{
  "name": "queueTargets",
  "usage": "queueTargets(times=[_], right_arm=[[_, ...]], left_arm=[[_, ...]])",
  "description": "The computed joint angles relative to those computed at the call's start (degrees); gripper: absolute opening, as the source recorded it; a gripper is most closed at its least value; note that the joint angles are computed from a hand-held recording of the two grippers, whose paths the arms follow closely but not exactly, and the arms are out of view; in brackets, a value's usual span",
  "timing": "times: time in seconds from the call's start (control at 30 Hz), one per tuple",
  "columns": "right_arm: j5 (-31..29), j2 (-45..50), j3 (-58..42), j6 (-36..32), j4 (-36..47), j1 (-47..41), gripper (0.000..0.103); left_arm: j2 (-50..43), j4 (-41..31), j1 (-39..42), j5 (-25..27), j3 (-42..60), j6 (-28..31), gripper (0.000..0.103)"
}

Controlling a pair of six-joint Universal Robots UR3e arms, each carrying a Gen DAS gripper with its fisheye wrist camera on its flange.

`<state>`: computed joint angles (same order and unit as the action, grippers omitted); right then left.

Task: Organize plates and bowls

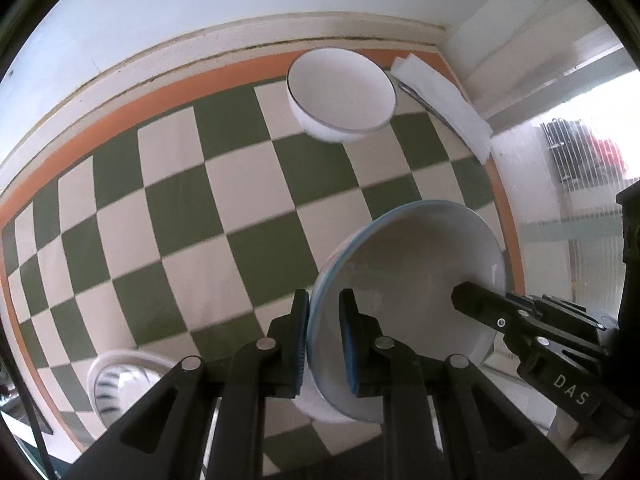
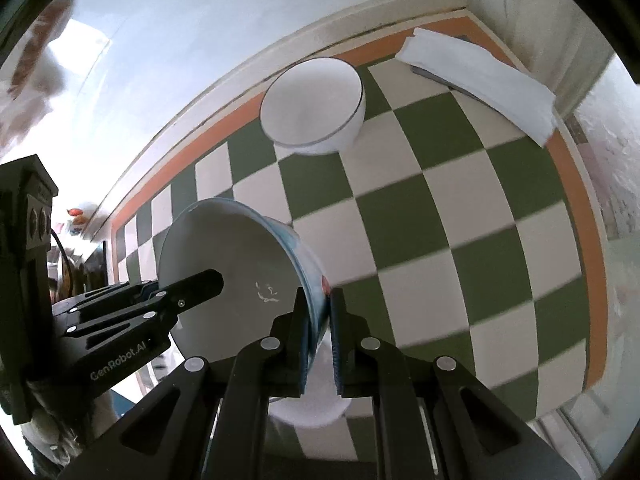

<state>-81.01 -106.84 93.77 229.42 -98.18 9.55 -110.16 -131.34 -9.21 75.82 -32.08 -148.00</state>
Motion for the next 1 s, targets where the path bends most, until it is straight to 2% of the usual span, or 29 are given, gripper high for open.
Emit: queueTargets(times=[0.1,0.3,0.47,0.67,1.0], right_arm=[[-0.01,-3.79,2.14,2.88,1.10,2.23,0.011],[-0.06,-4.99,7.05,8.86,-2.51,7.49,0.011],[1.34,-4.99,11.41,10.15,-5.51,8.65,0.011],[1.63,-4.14,13.67,10.88,-6.70,9.84,0.011],[3.80,-3.88,16.09,9.56,-6.84,8.06,0.012]], left_arm=[[4.49,1.02,1.18,0.39,-6.27,1.57,0.013],[11.24,4.43,2.76,2.40,-18.25,3.47,0.013],[14.28,7.78,2.55,4.68,-26.14,3.49,0.013],[15.66,11.90,0.70,7.26,-31.77,2.50,0.013],[15.48,14.95,-1.46,9.54,-34.10,1.28,0.013]])
